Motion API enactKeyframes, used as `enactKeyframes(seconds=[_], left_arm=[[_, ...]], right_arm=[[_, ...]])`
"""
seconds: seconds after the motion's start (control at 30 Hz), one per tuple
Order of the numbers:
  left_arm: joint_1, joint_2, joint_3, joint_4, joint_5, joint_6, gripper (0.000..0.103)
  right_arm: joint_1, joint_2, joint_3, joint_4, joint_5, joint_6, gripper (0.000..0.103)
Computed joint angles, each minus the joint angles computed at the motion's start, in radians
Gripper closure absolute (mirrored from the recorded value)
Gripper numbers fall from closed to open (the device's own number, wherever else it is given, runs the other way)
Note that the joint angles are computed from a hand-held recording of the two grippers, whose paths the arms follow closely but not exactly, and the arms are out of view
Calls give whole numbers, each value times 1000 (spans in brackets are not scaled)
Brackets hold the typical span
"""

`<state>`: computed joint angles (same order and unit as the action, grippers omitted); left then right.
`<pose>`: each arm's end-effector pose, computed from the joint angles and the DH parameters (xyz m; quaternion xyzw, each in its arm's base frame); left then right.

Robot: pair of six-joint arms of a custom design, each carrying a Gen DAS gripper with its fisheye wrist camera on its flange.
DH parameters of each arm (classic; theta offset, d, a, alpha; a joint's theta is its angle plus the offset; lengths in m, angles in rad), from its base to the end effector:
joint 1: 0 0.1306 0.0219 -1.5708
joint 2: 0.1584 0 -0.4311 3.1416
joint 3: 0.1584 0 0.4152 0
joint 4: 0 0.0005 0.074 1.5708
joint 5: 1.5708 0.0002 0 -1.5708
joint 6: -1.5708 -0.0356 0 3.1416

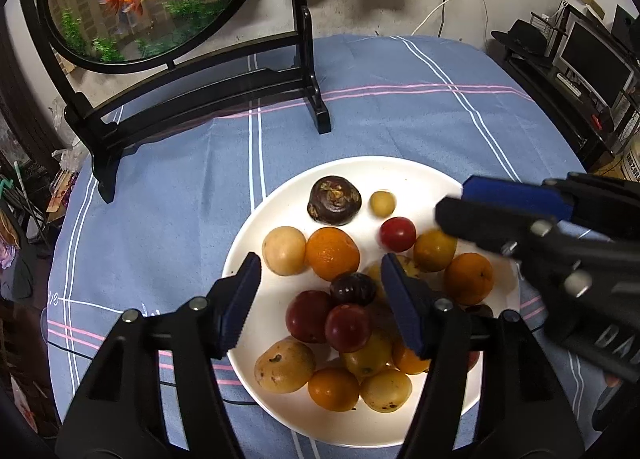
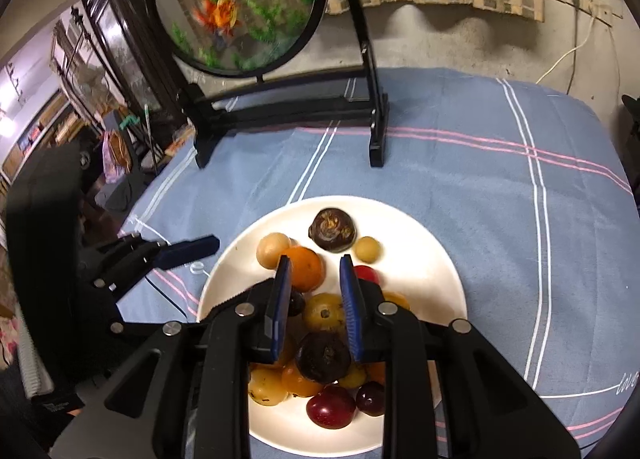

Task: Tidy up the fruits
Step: 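Open both tools to release the fruits and withdraw from the plate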

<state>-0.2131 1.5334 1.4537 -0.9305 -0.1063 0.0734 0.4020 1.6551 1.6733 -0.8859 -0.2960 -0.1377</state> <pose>0.5342 -0.1122 0.4327 0.0523 0.9583 0.0111 0.2807 0.5578 0.2479 0.4741 -0.1727 0.9138 0.2242 0.2914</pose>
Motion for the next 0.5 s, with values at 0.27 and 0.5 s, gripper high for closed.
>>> enactKeyframes(seconds=[0.27, 0.5], left_arm=[[-10, -56, -14, -2, -8, 7, 39], [-29, -146, -46, 7, -19, 43, 29]], right_arm=[[-14, -95, -75, 15, 11, -18, 78], [-15, -225, -240, 41, 11, -87, 76]])
